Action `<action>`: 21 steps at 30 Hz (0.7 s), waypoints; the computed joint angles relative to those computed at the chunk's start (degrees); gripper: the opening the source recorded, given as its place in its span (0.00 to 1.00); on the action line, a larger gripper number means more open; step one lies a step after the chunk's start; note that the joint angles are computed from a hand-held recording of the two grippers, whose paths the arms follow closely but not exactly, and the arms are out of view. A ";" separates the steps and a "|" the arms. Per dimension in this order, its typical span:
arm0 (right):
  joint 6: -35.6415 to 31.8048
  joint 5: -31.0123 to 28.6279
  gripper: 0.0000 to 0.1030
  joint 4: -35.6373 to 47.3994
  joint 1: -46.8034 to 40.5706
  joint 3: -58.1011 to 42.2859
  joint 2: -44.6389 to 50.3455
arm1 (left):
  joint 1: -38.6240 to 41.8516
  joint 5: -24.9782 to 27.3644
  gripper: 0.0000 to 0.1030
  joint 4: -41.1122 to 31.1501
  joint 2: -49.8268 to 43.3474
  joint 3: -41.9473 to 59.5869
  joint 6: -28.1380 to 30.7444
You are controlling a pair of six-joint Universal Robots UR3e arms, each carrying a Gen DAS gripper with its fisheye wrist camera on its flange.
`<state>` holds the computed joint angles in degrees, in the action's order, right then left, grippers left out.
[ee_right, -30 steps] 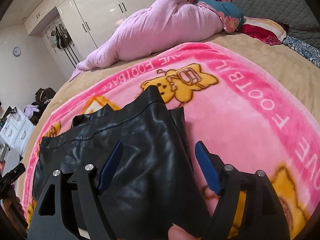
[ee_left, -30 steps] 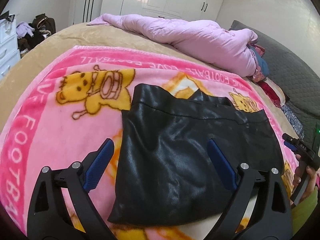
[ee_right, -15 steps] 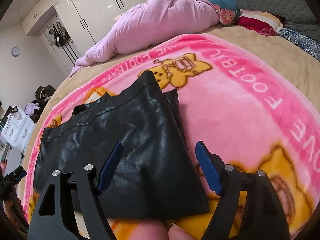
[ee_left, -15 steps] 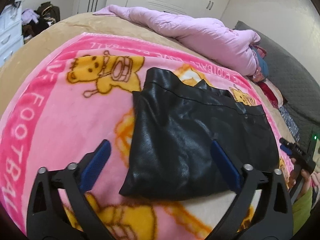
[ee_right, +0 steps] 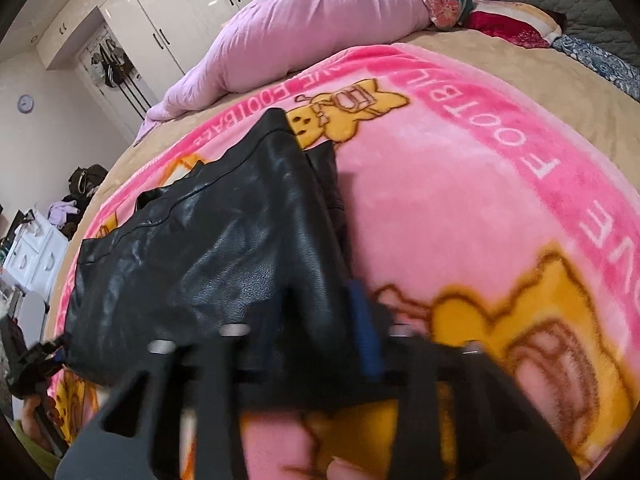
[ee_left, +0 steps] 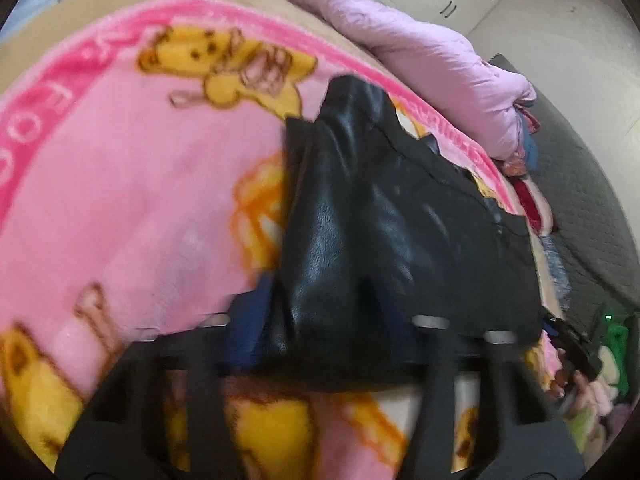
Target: Fold large clothes
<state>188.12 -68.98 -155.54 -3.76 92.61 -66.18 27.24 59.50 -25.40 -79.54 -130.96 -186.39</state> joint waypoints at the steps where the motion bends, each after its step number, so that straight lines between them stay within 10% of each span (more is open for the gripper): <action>1: 0.31 2.23 0.10 -1.20 -1.09 1.44 -0.82 | -0.13 0.44 0.26 0.12 0.68 -0.32 0.33; 9: -0.40 -4.65 0.13 -0.63 1.82 1.66 -1.02 | -2.12 4.78 0.23 -1.70 1.08 -0.31 1.28; 21: 1.88 -5.87 0.40 -2.26 1.19 3.03 -1.64 | -6.12 10.06 0.45 -5.20 4.73 2.95 0.29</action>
<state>190.01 -74.84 -157.80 -2.57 95.65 -67.82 21.12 69.56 -30.60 -74.81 -128.01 -186.09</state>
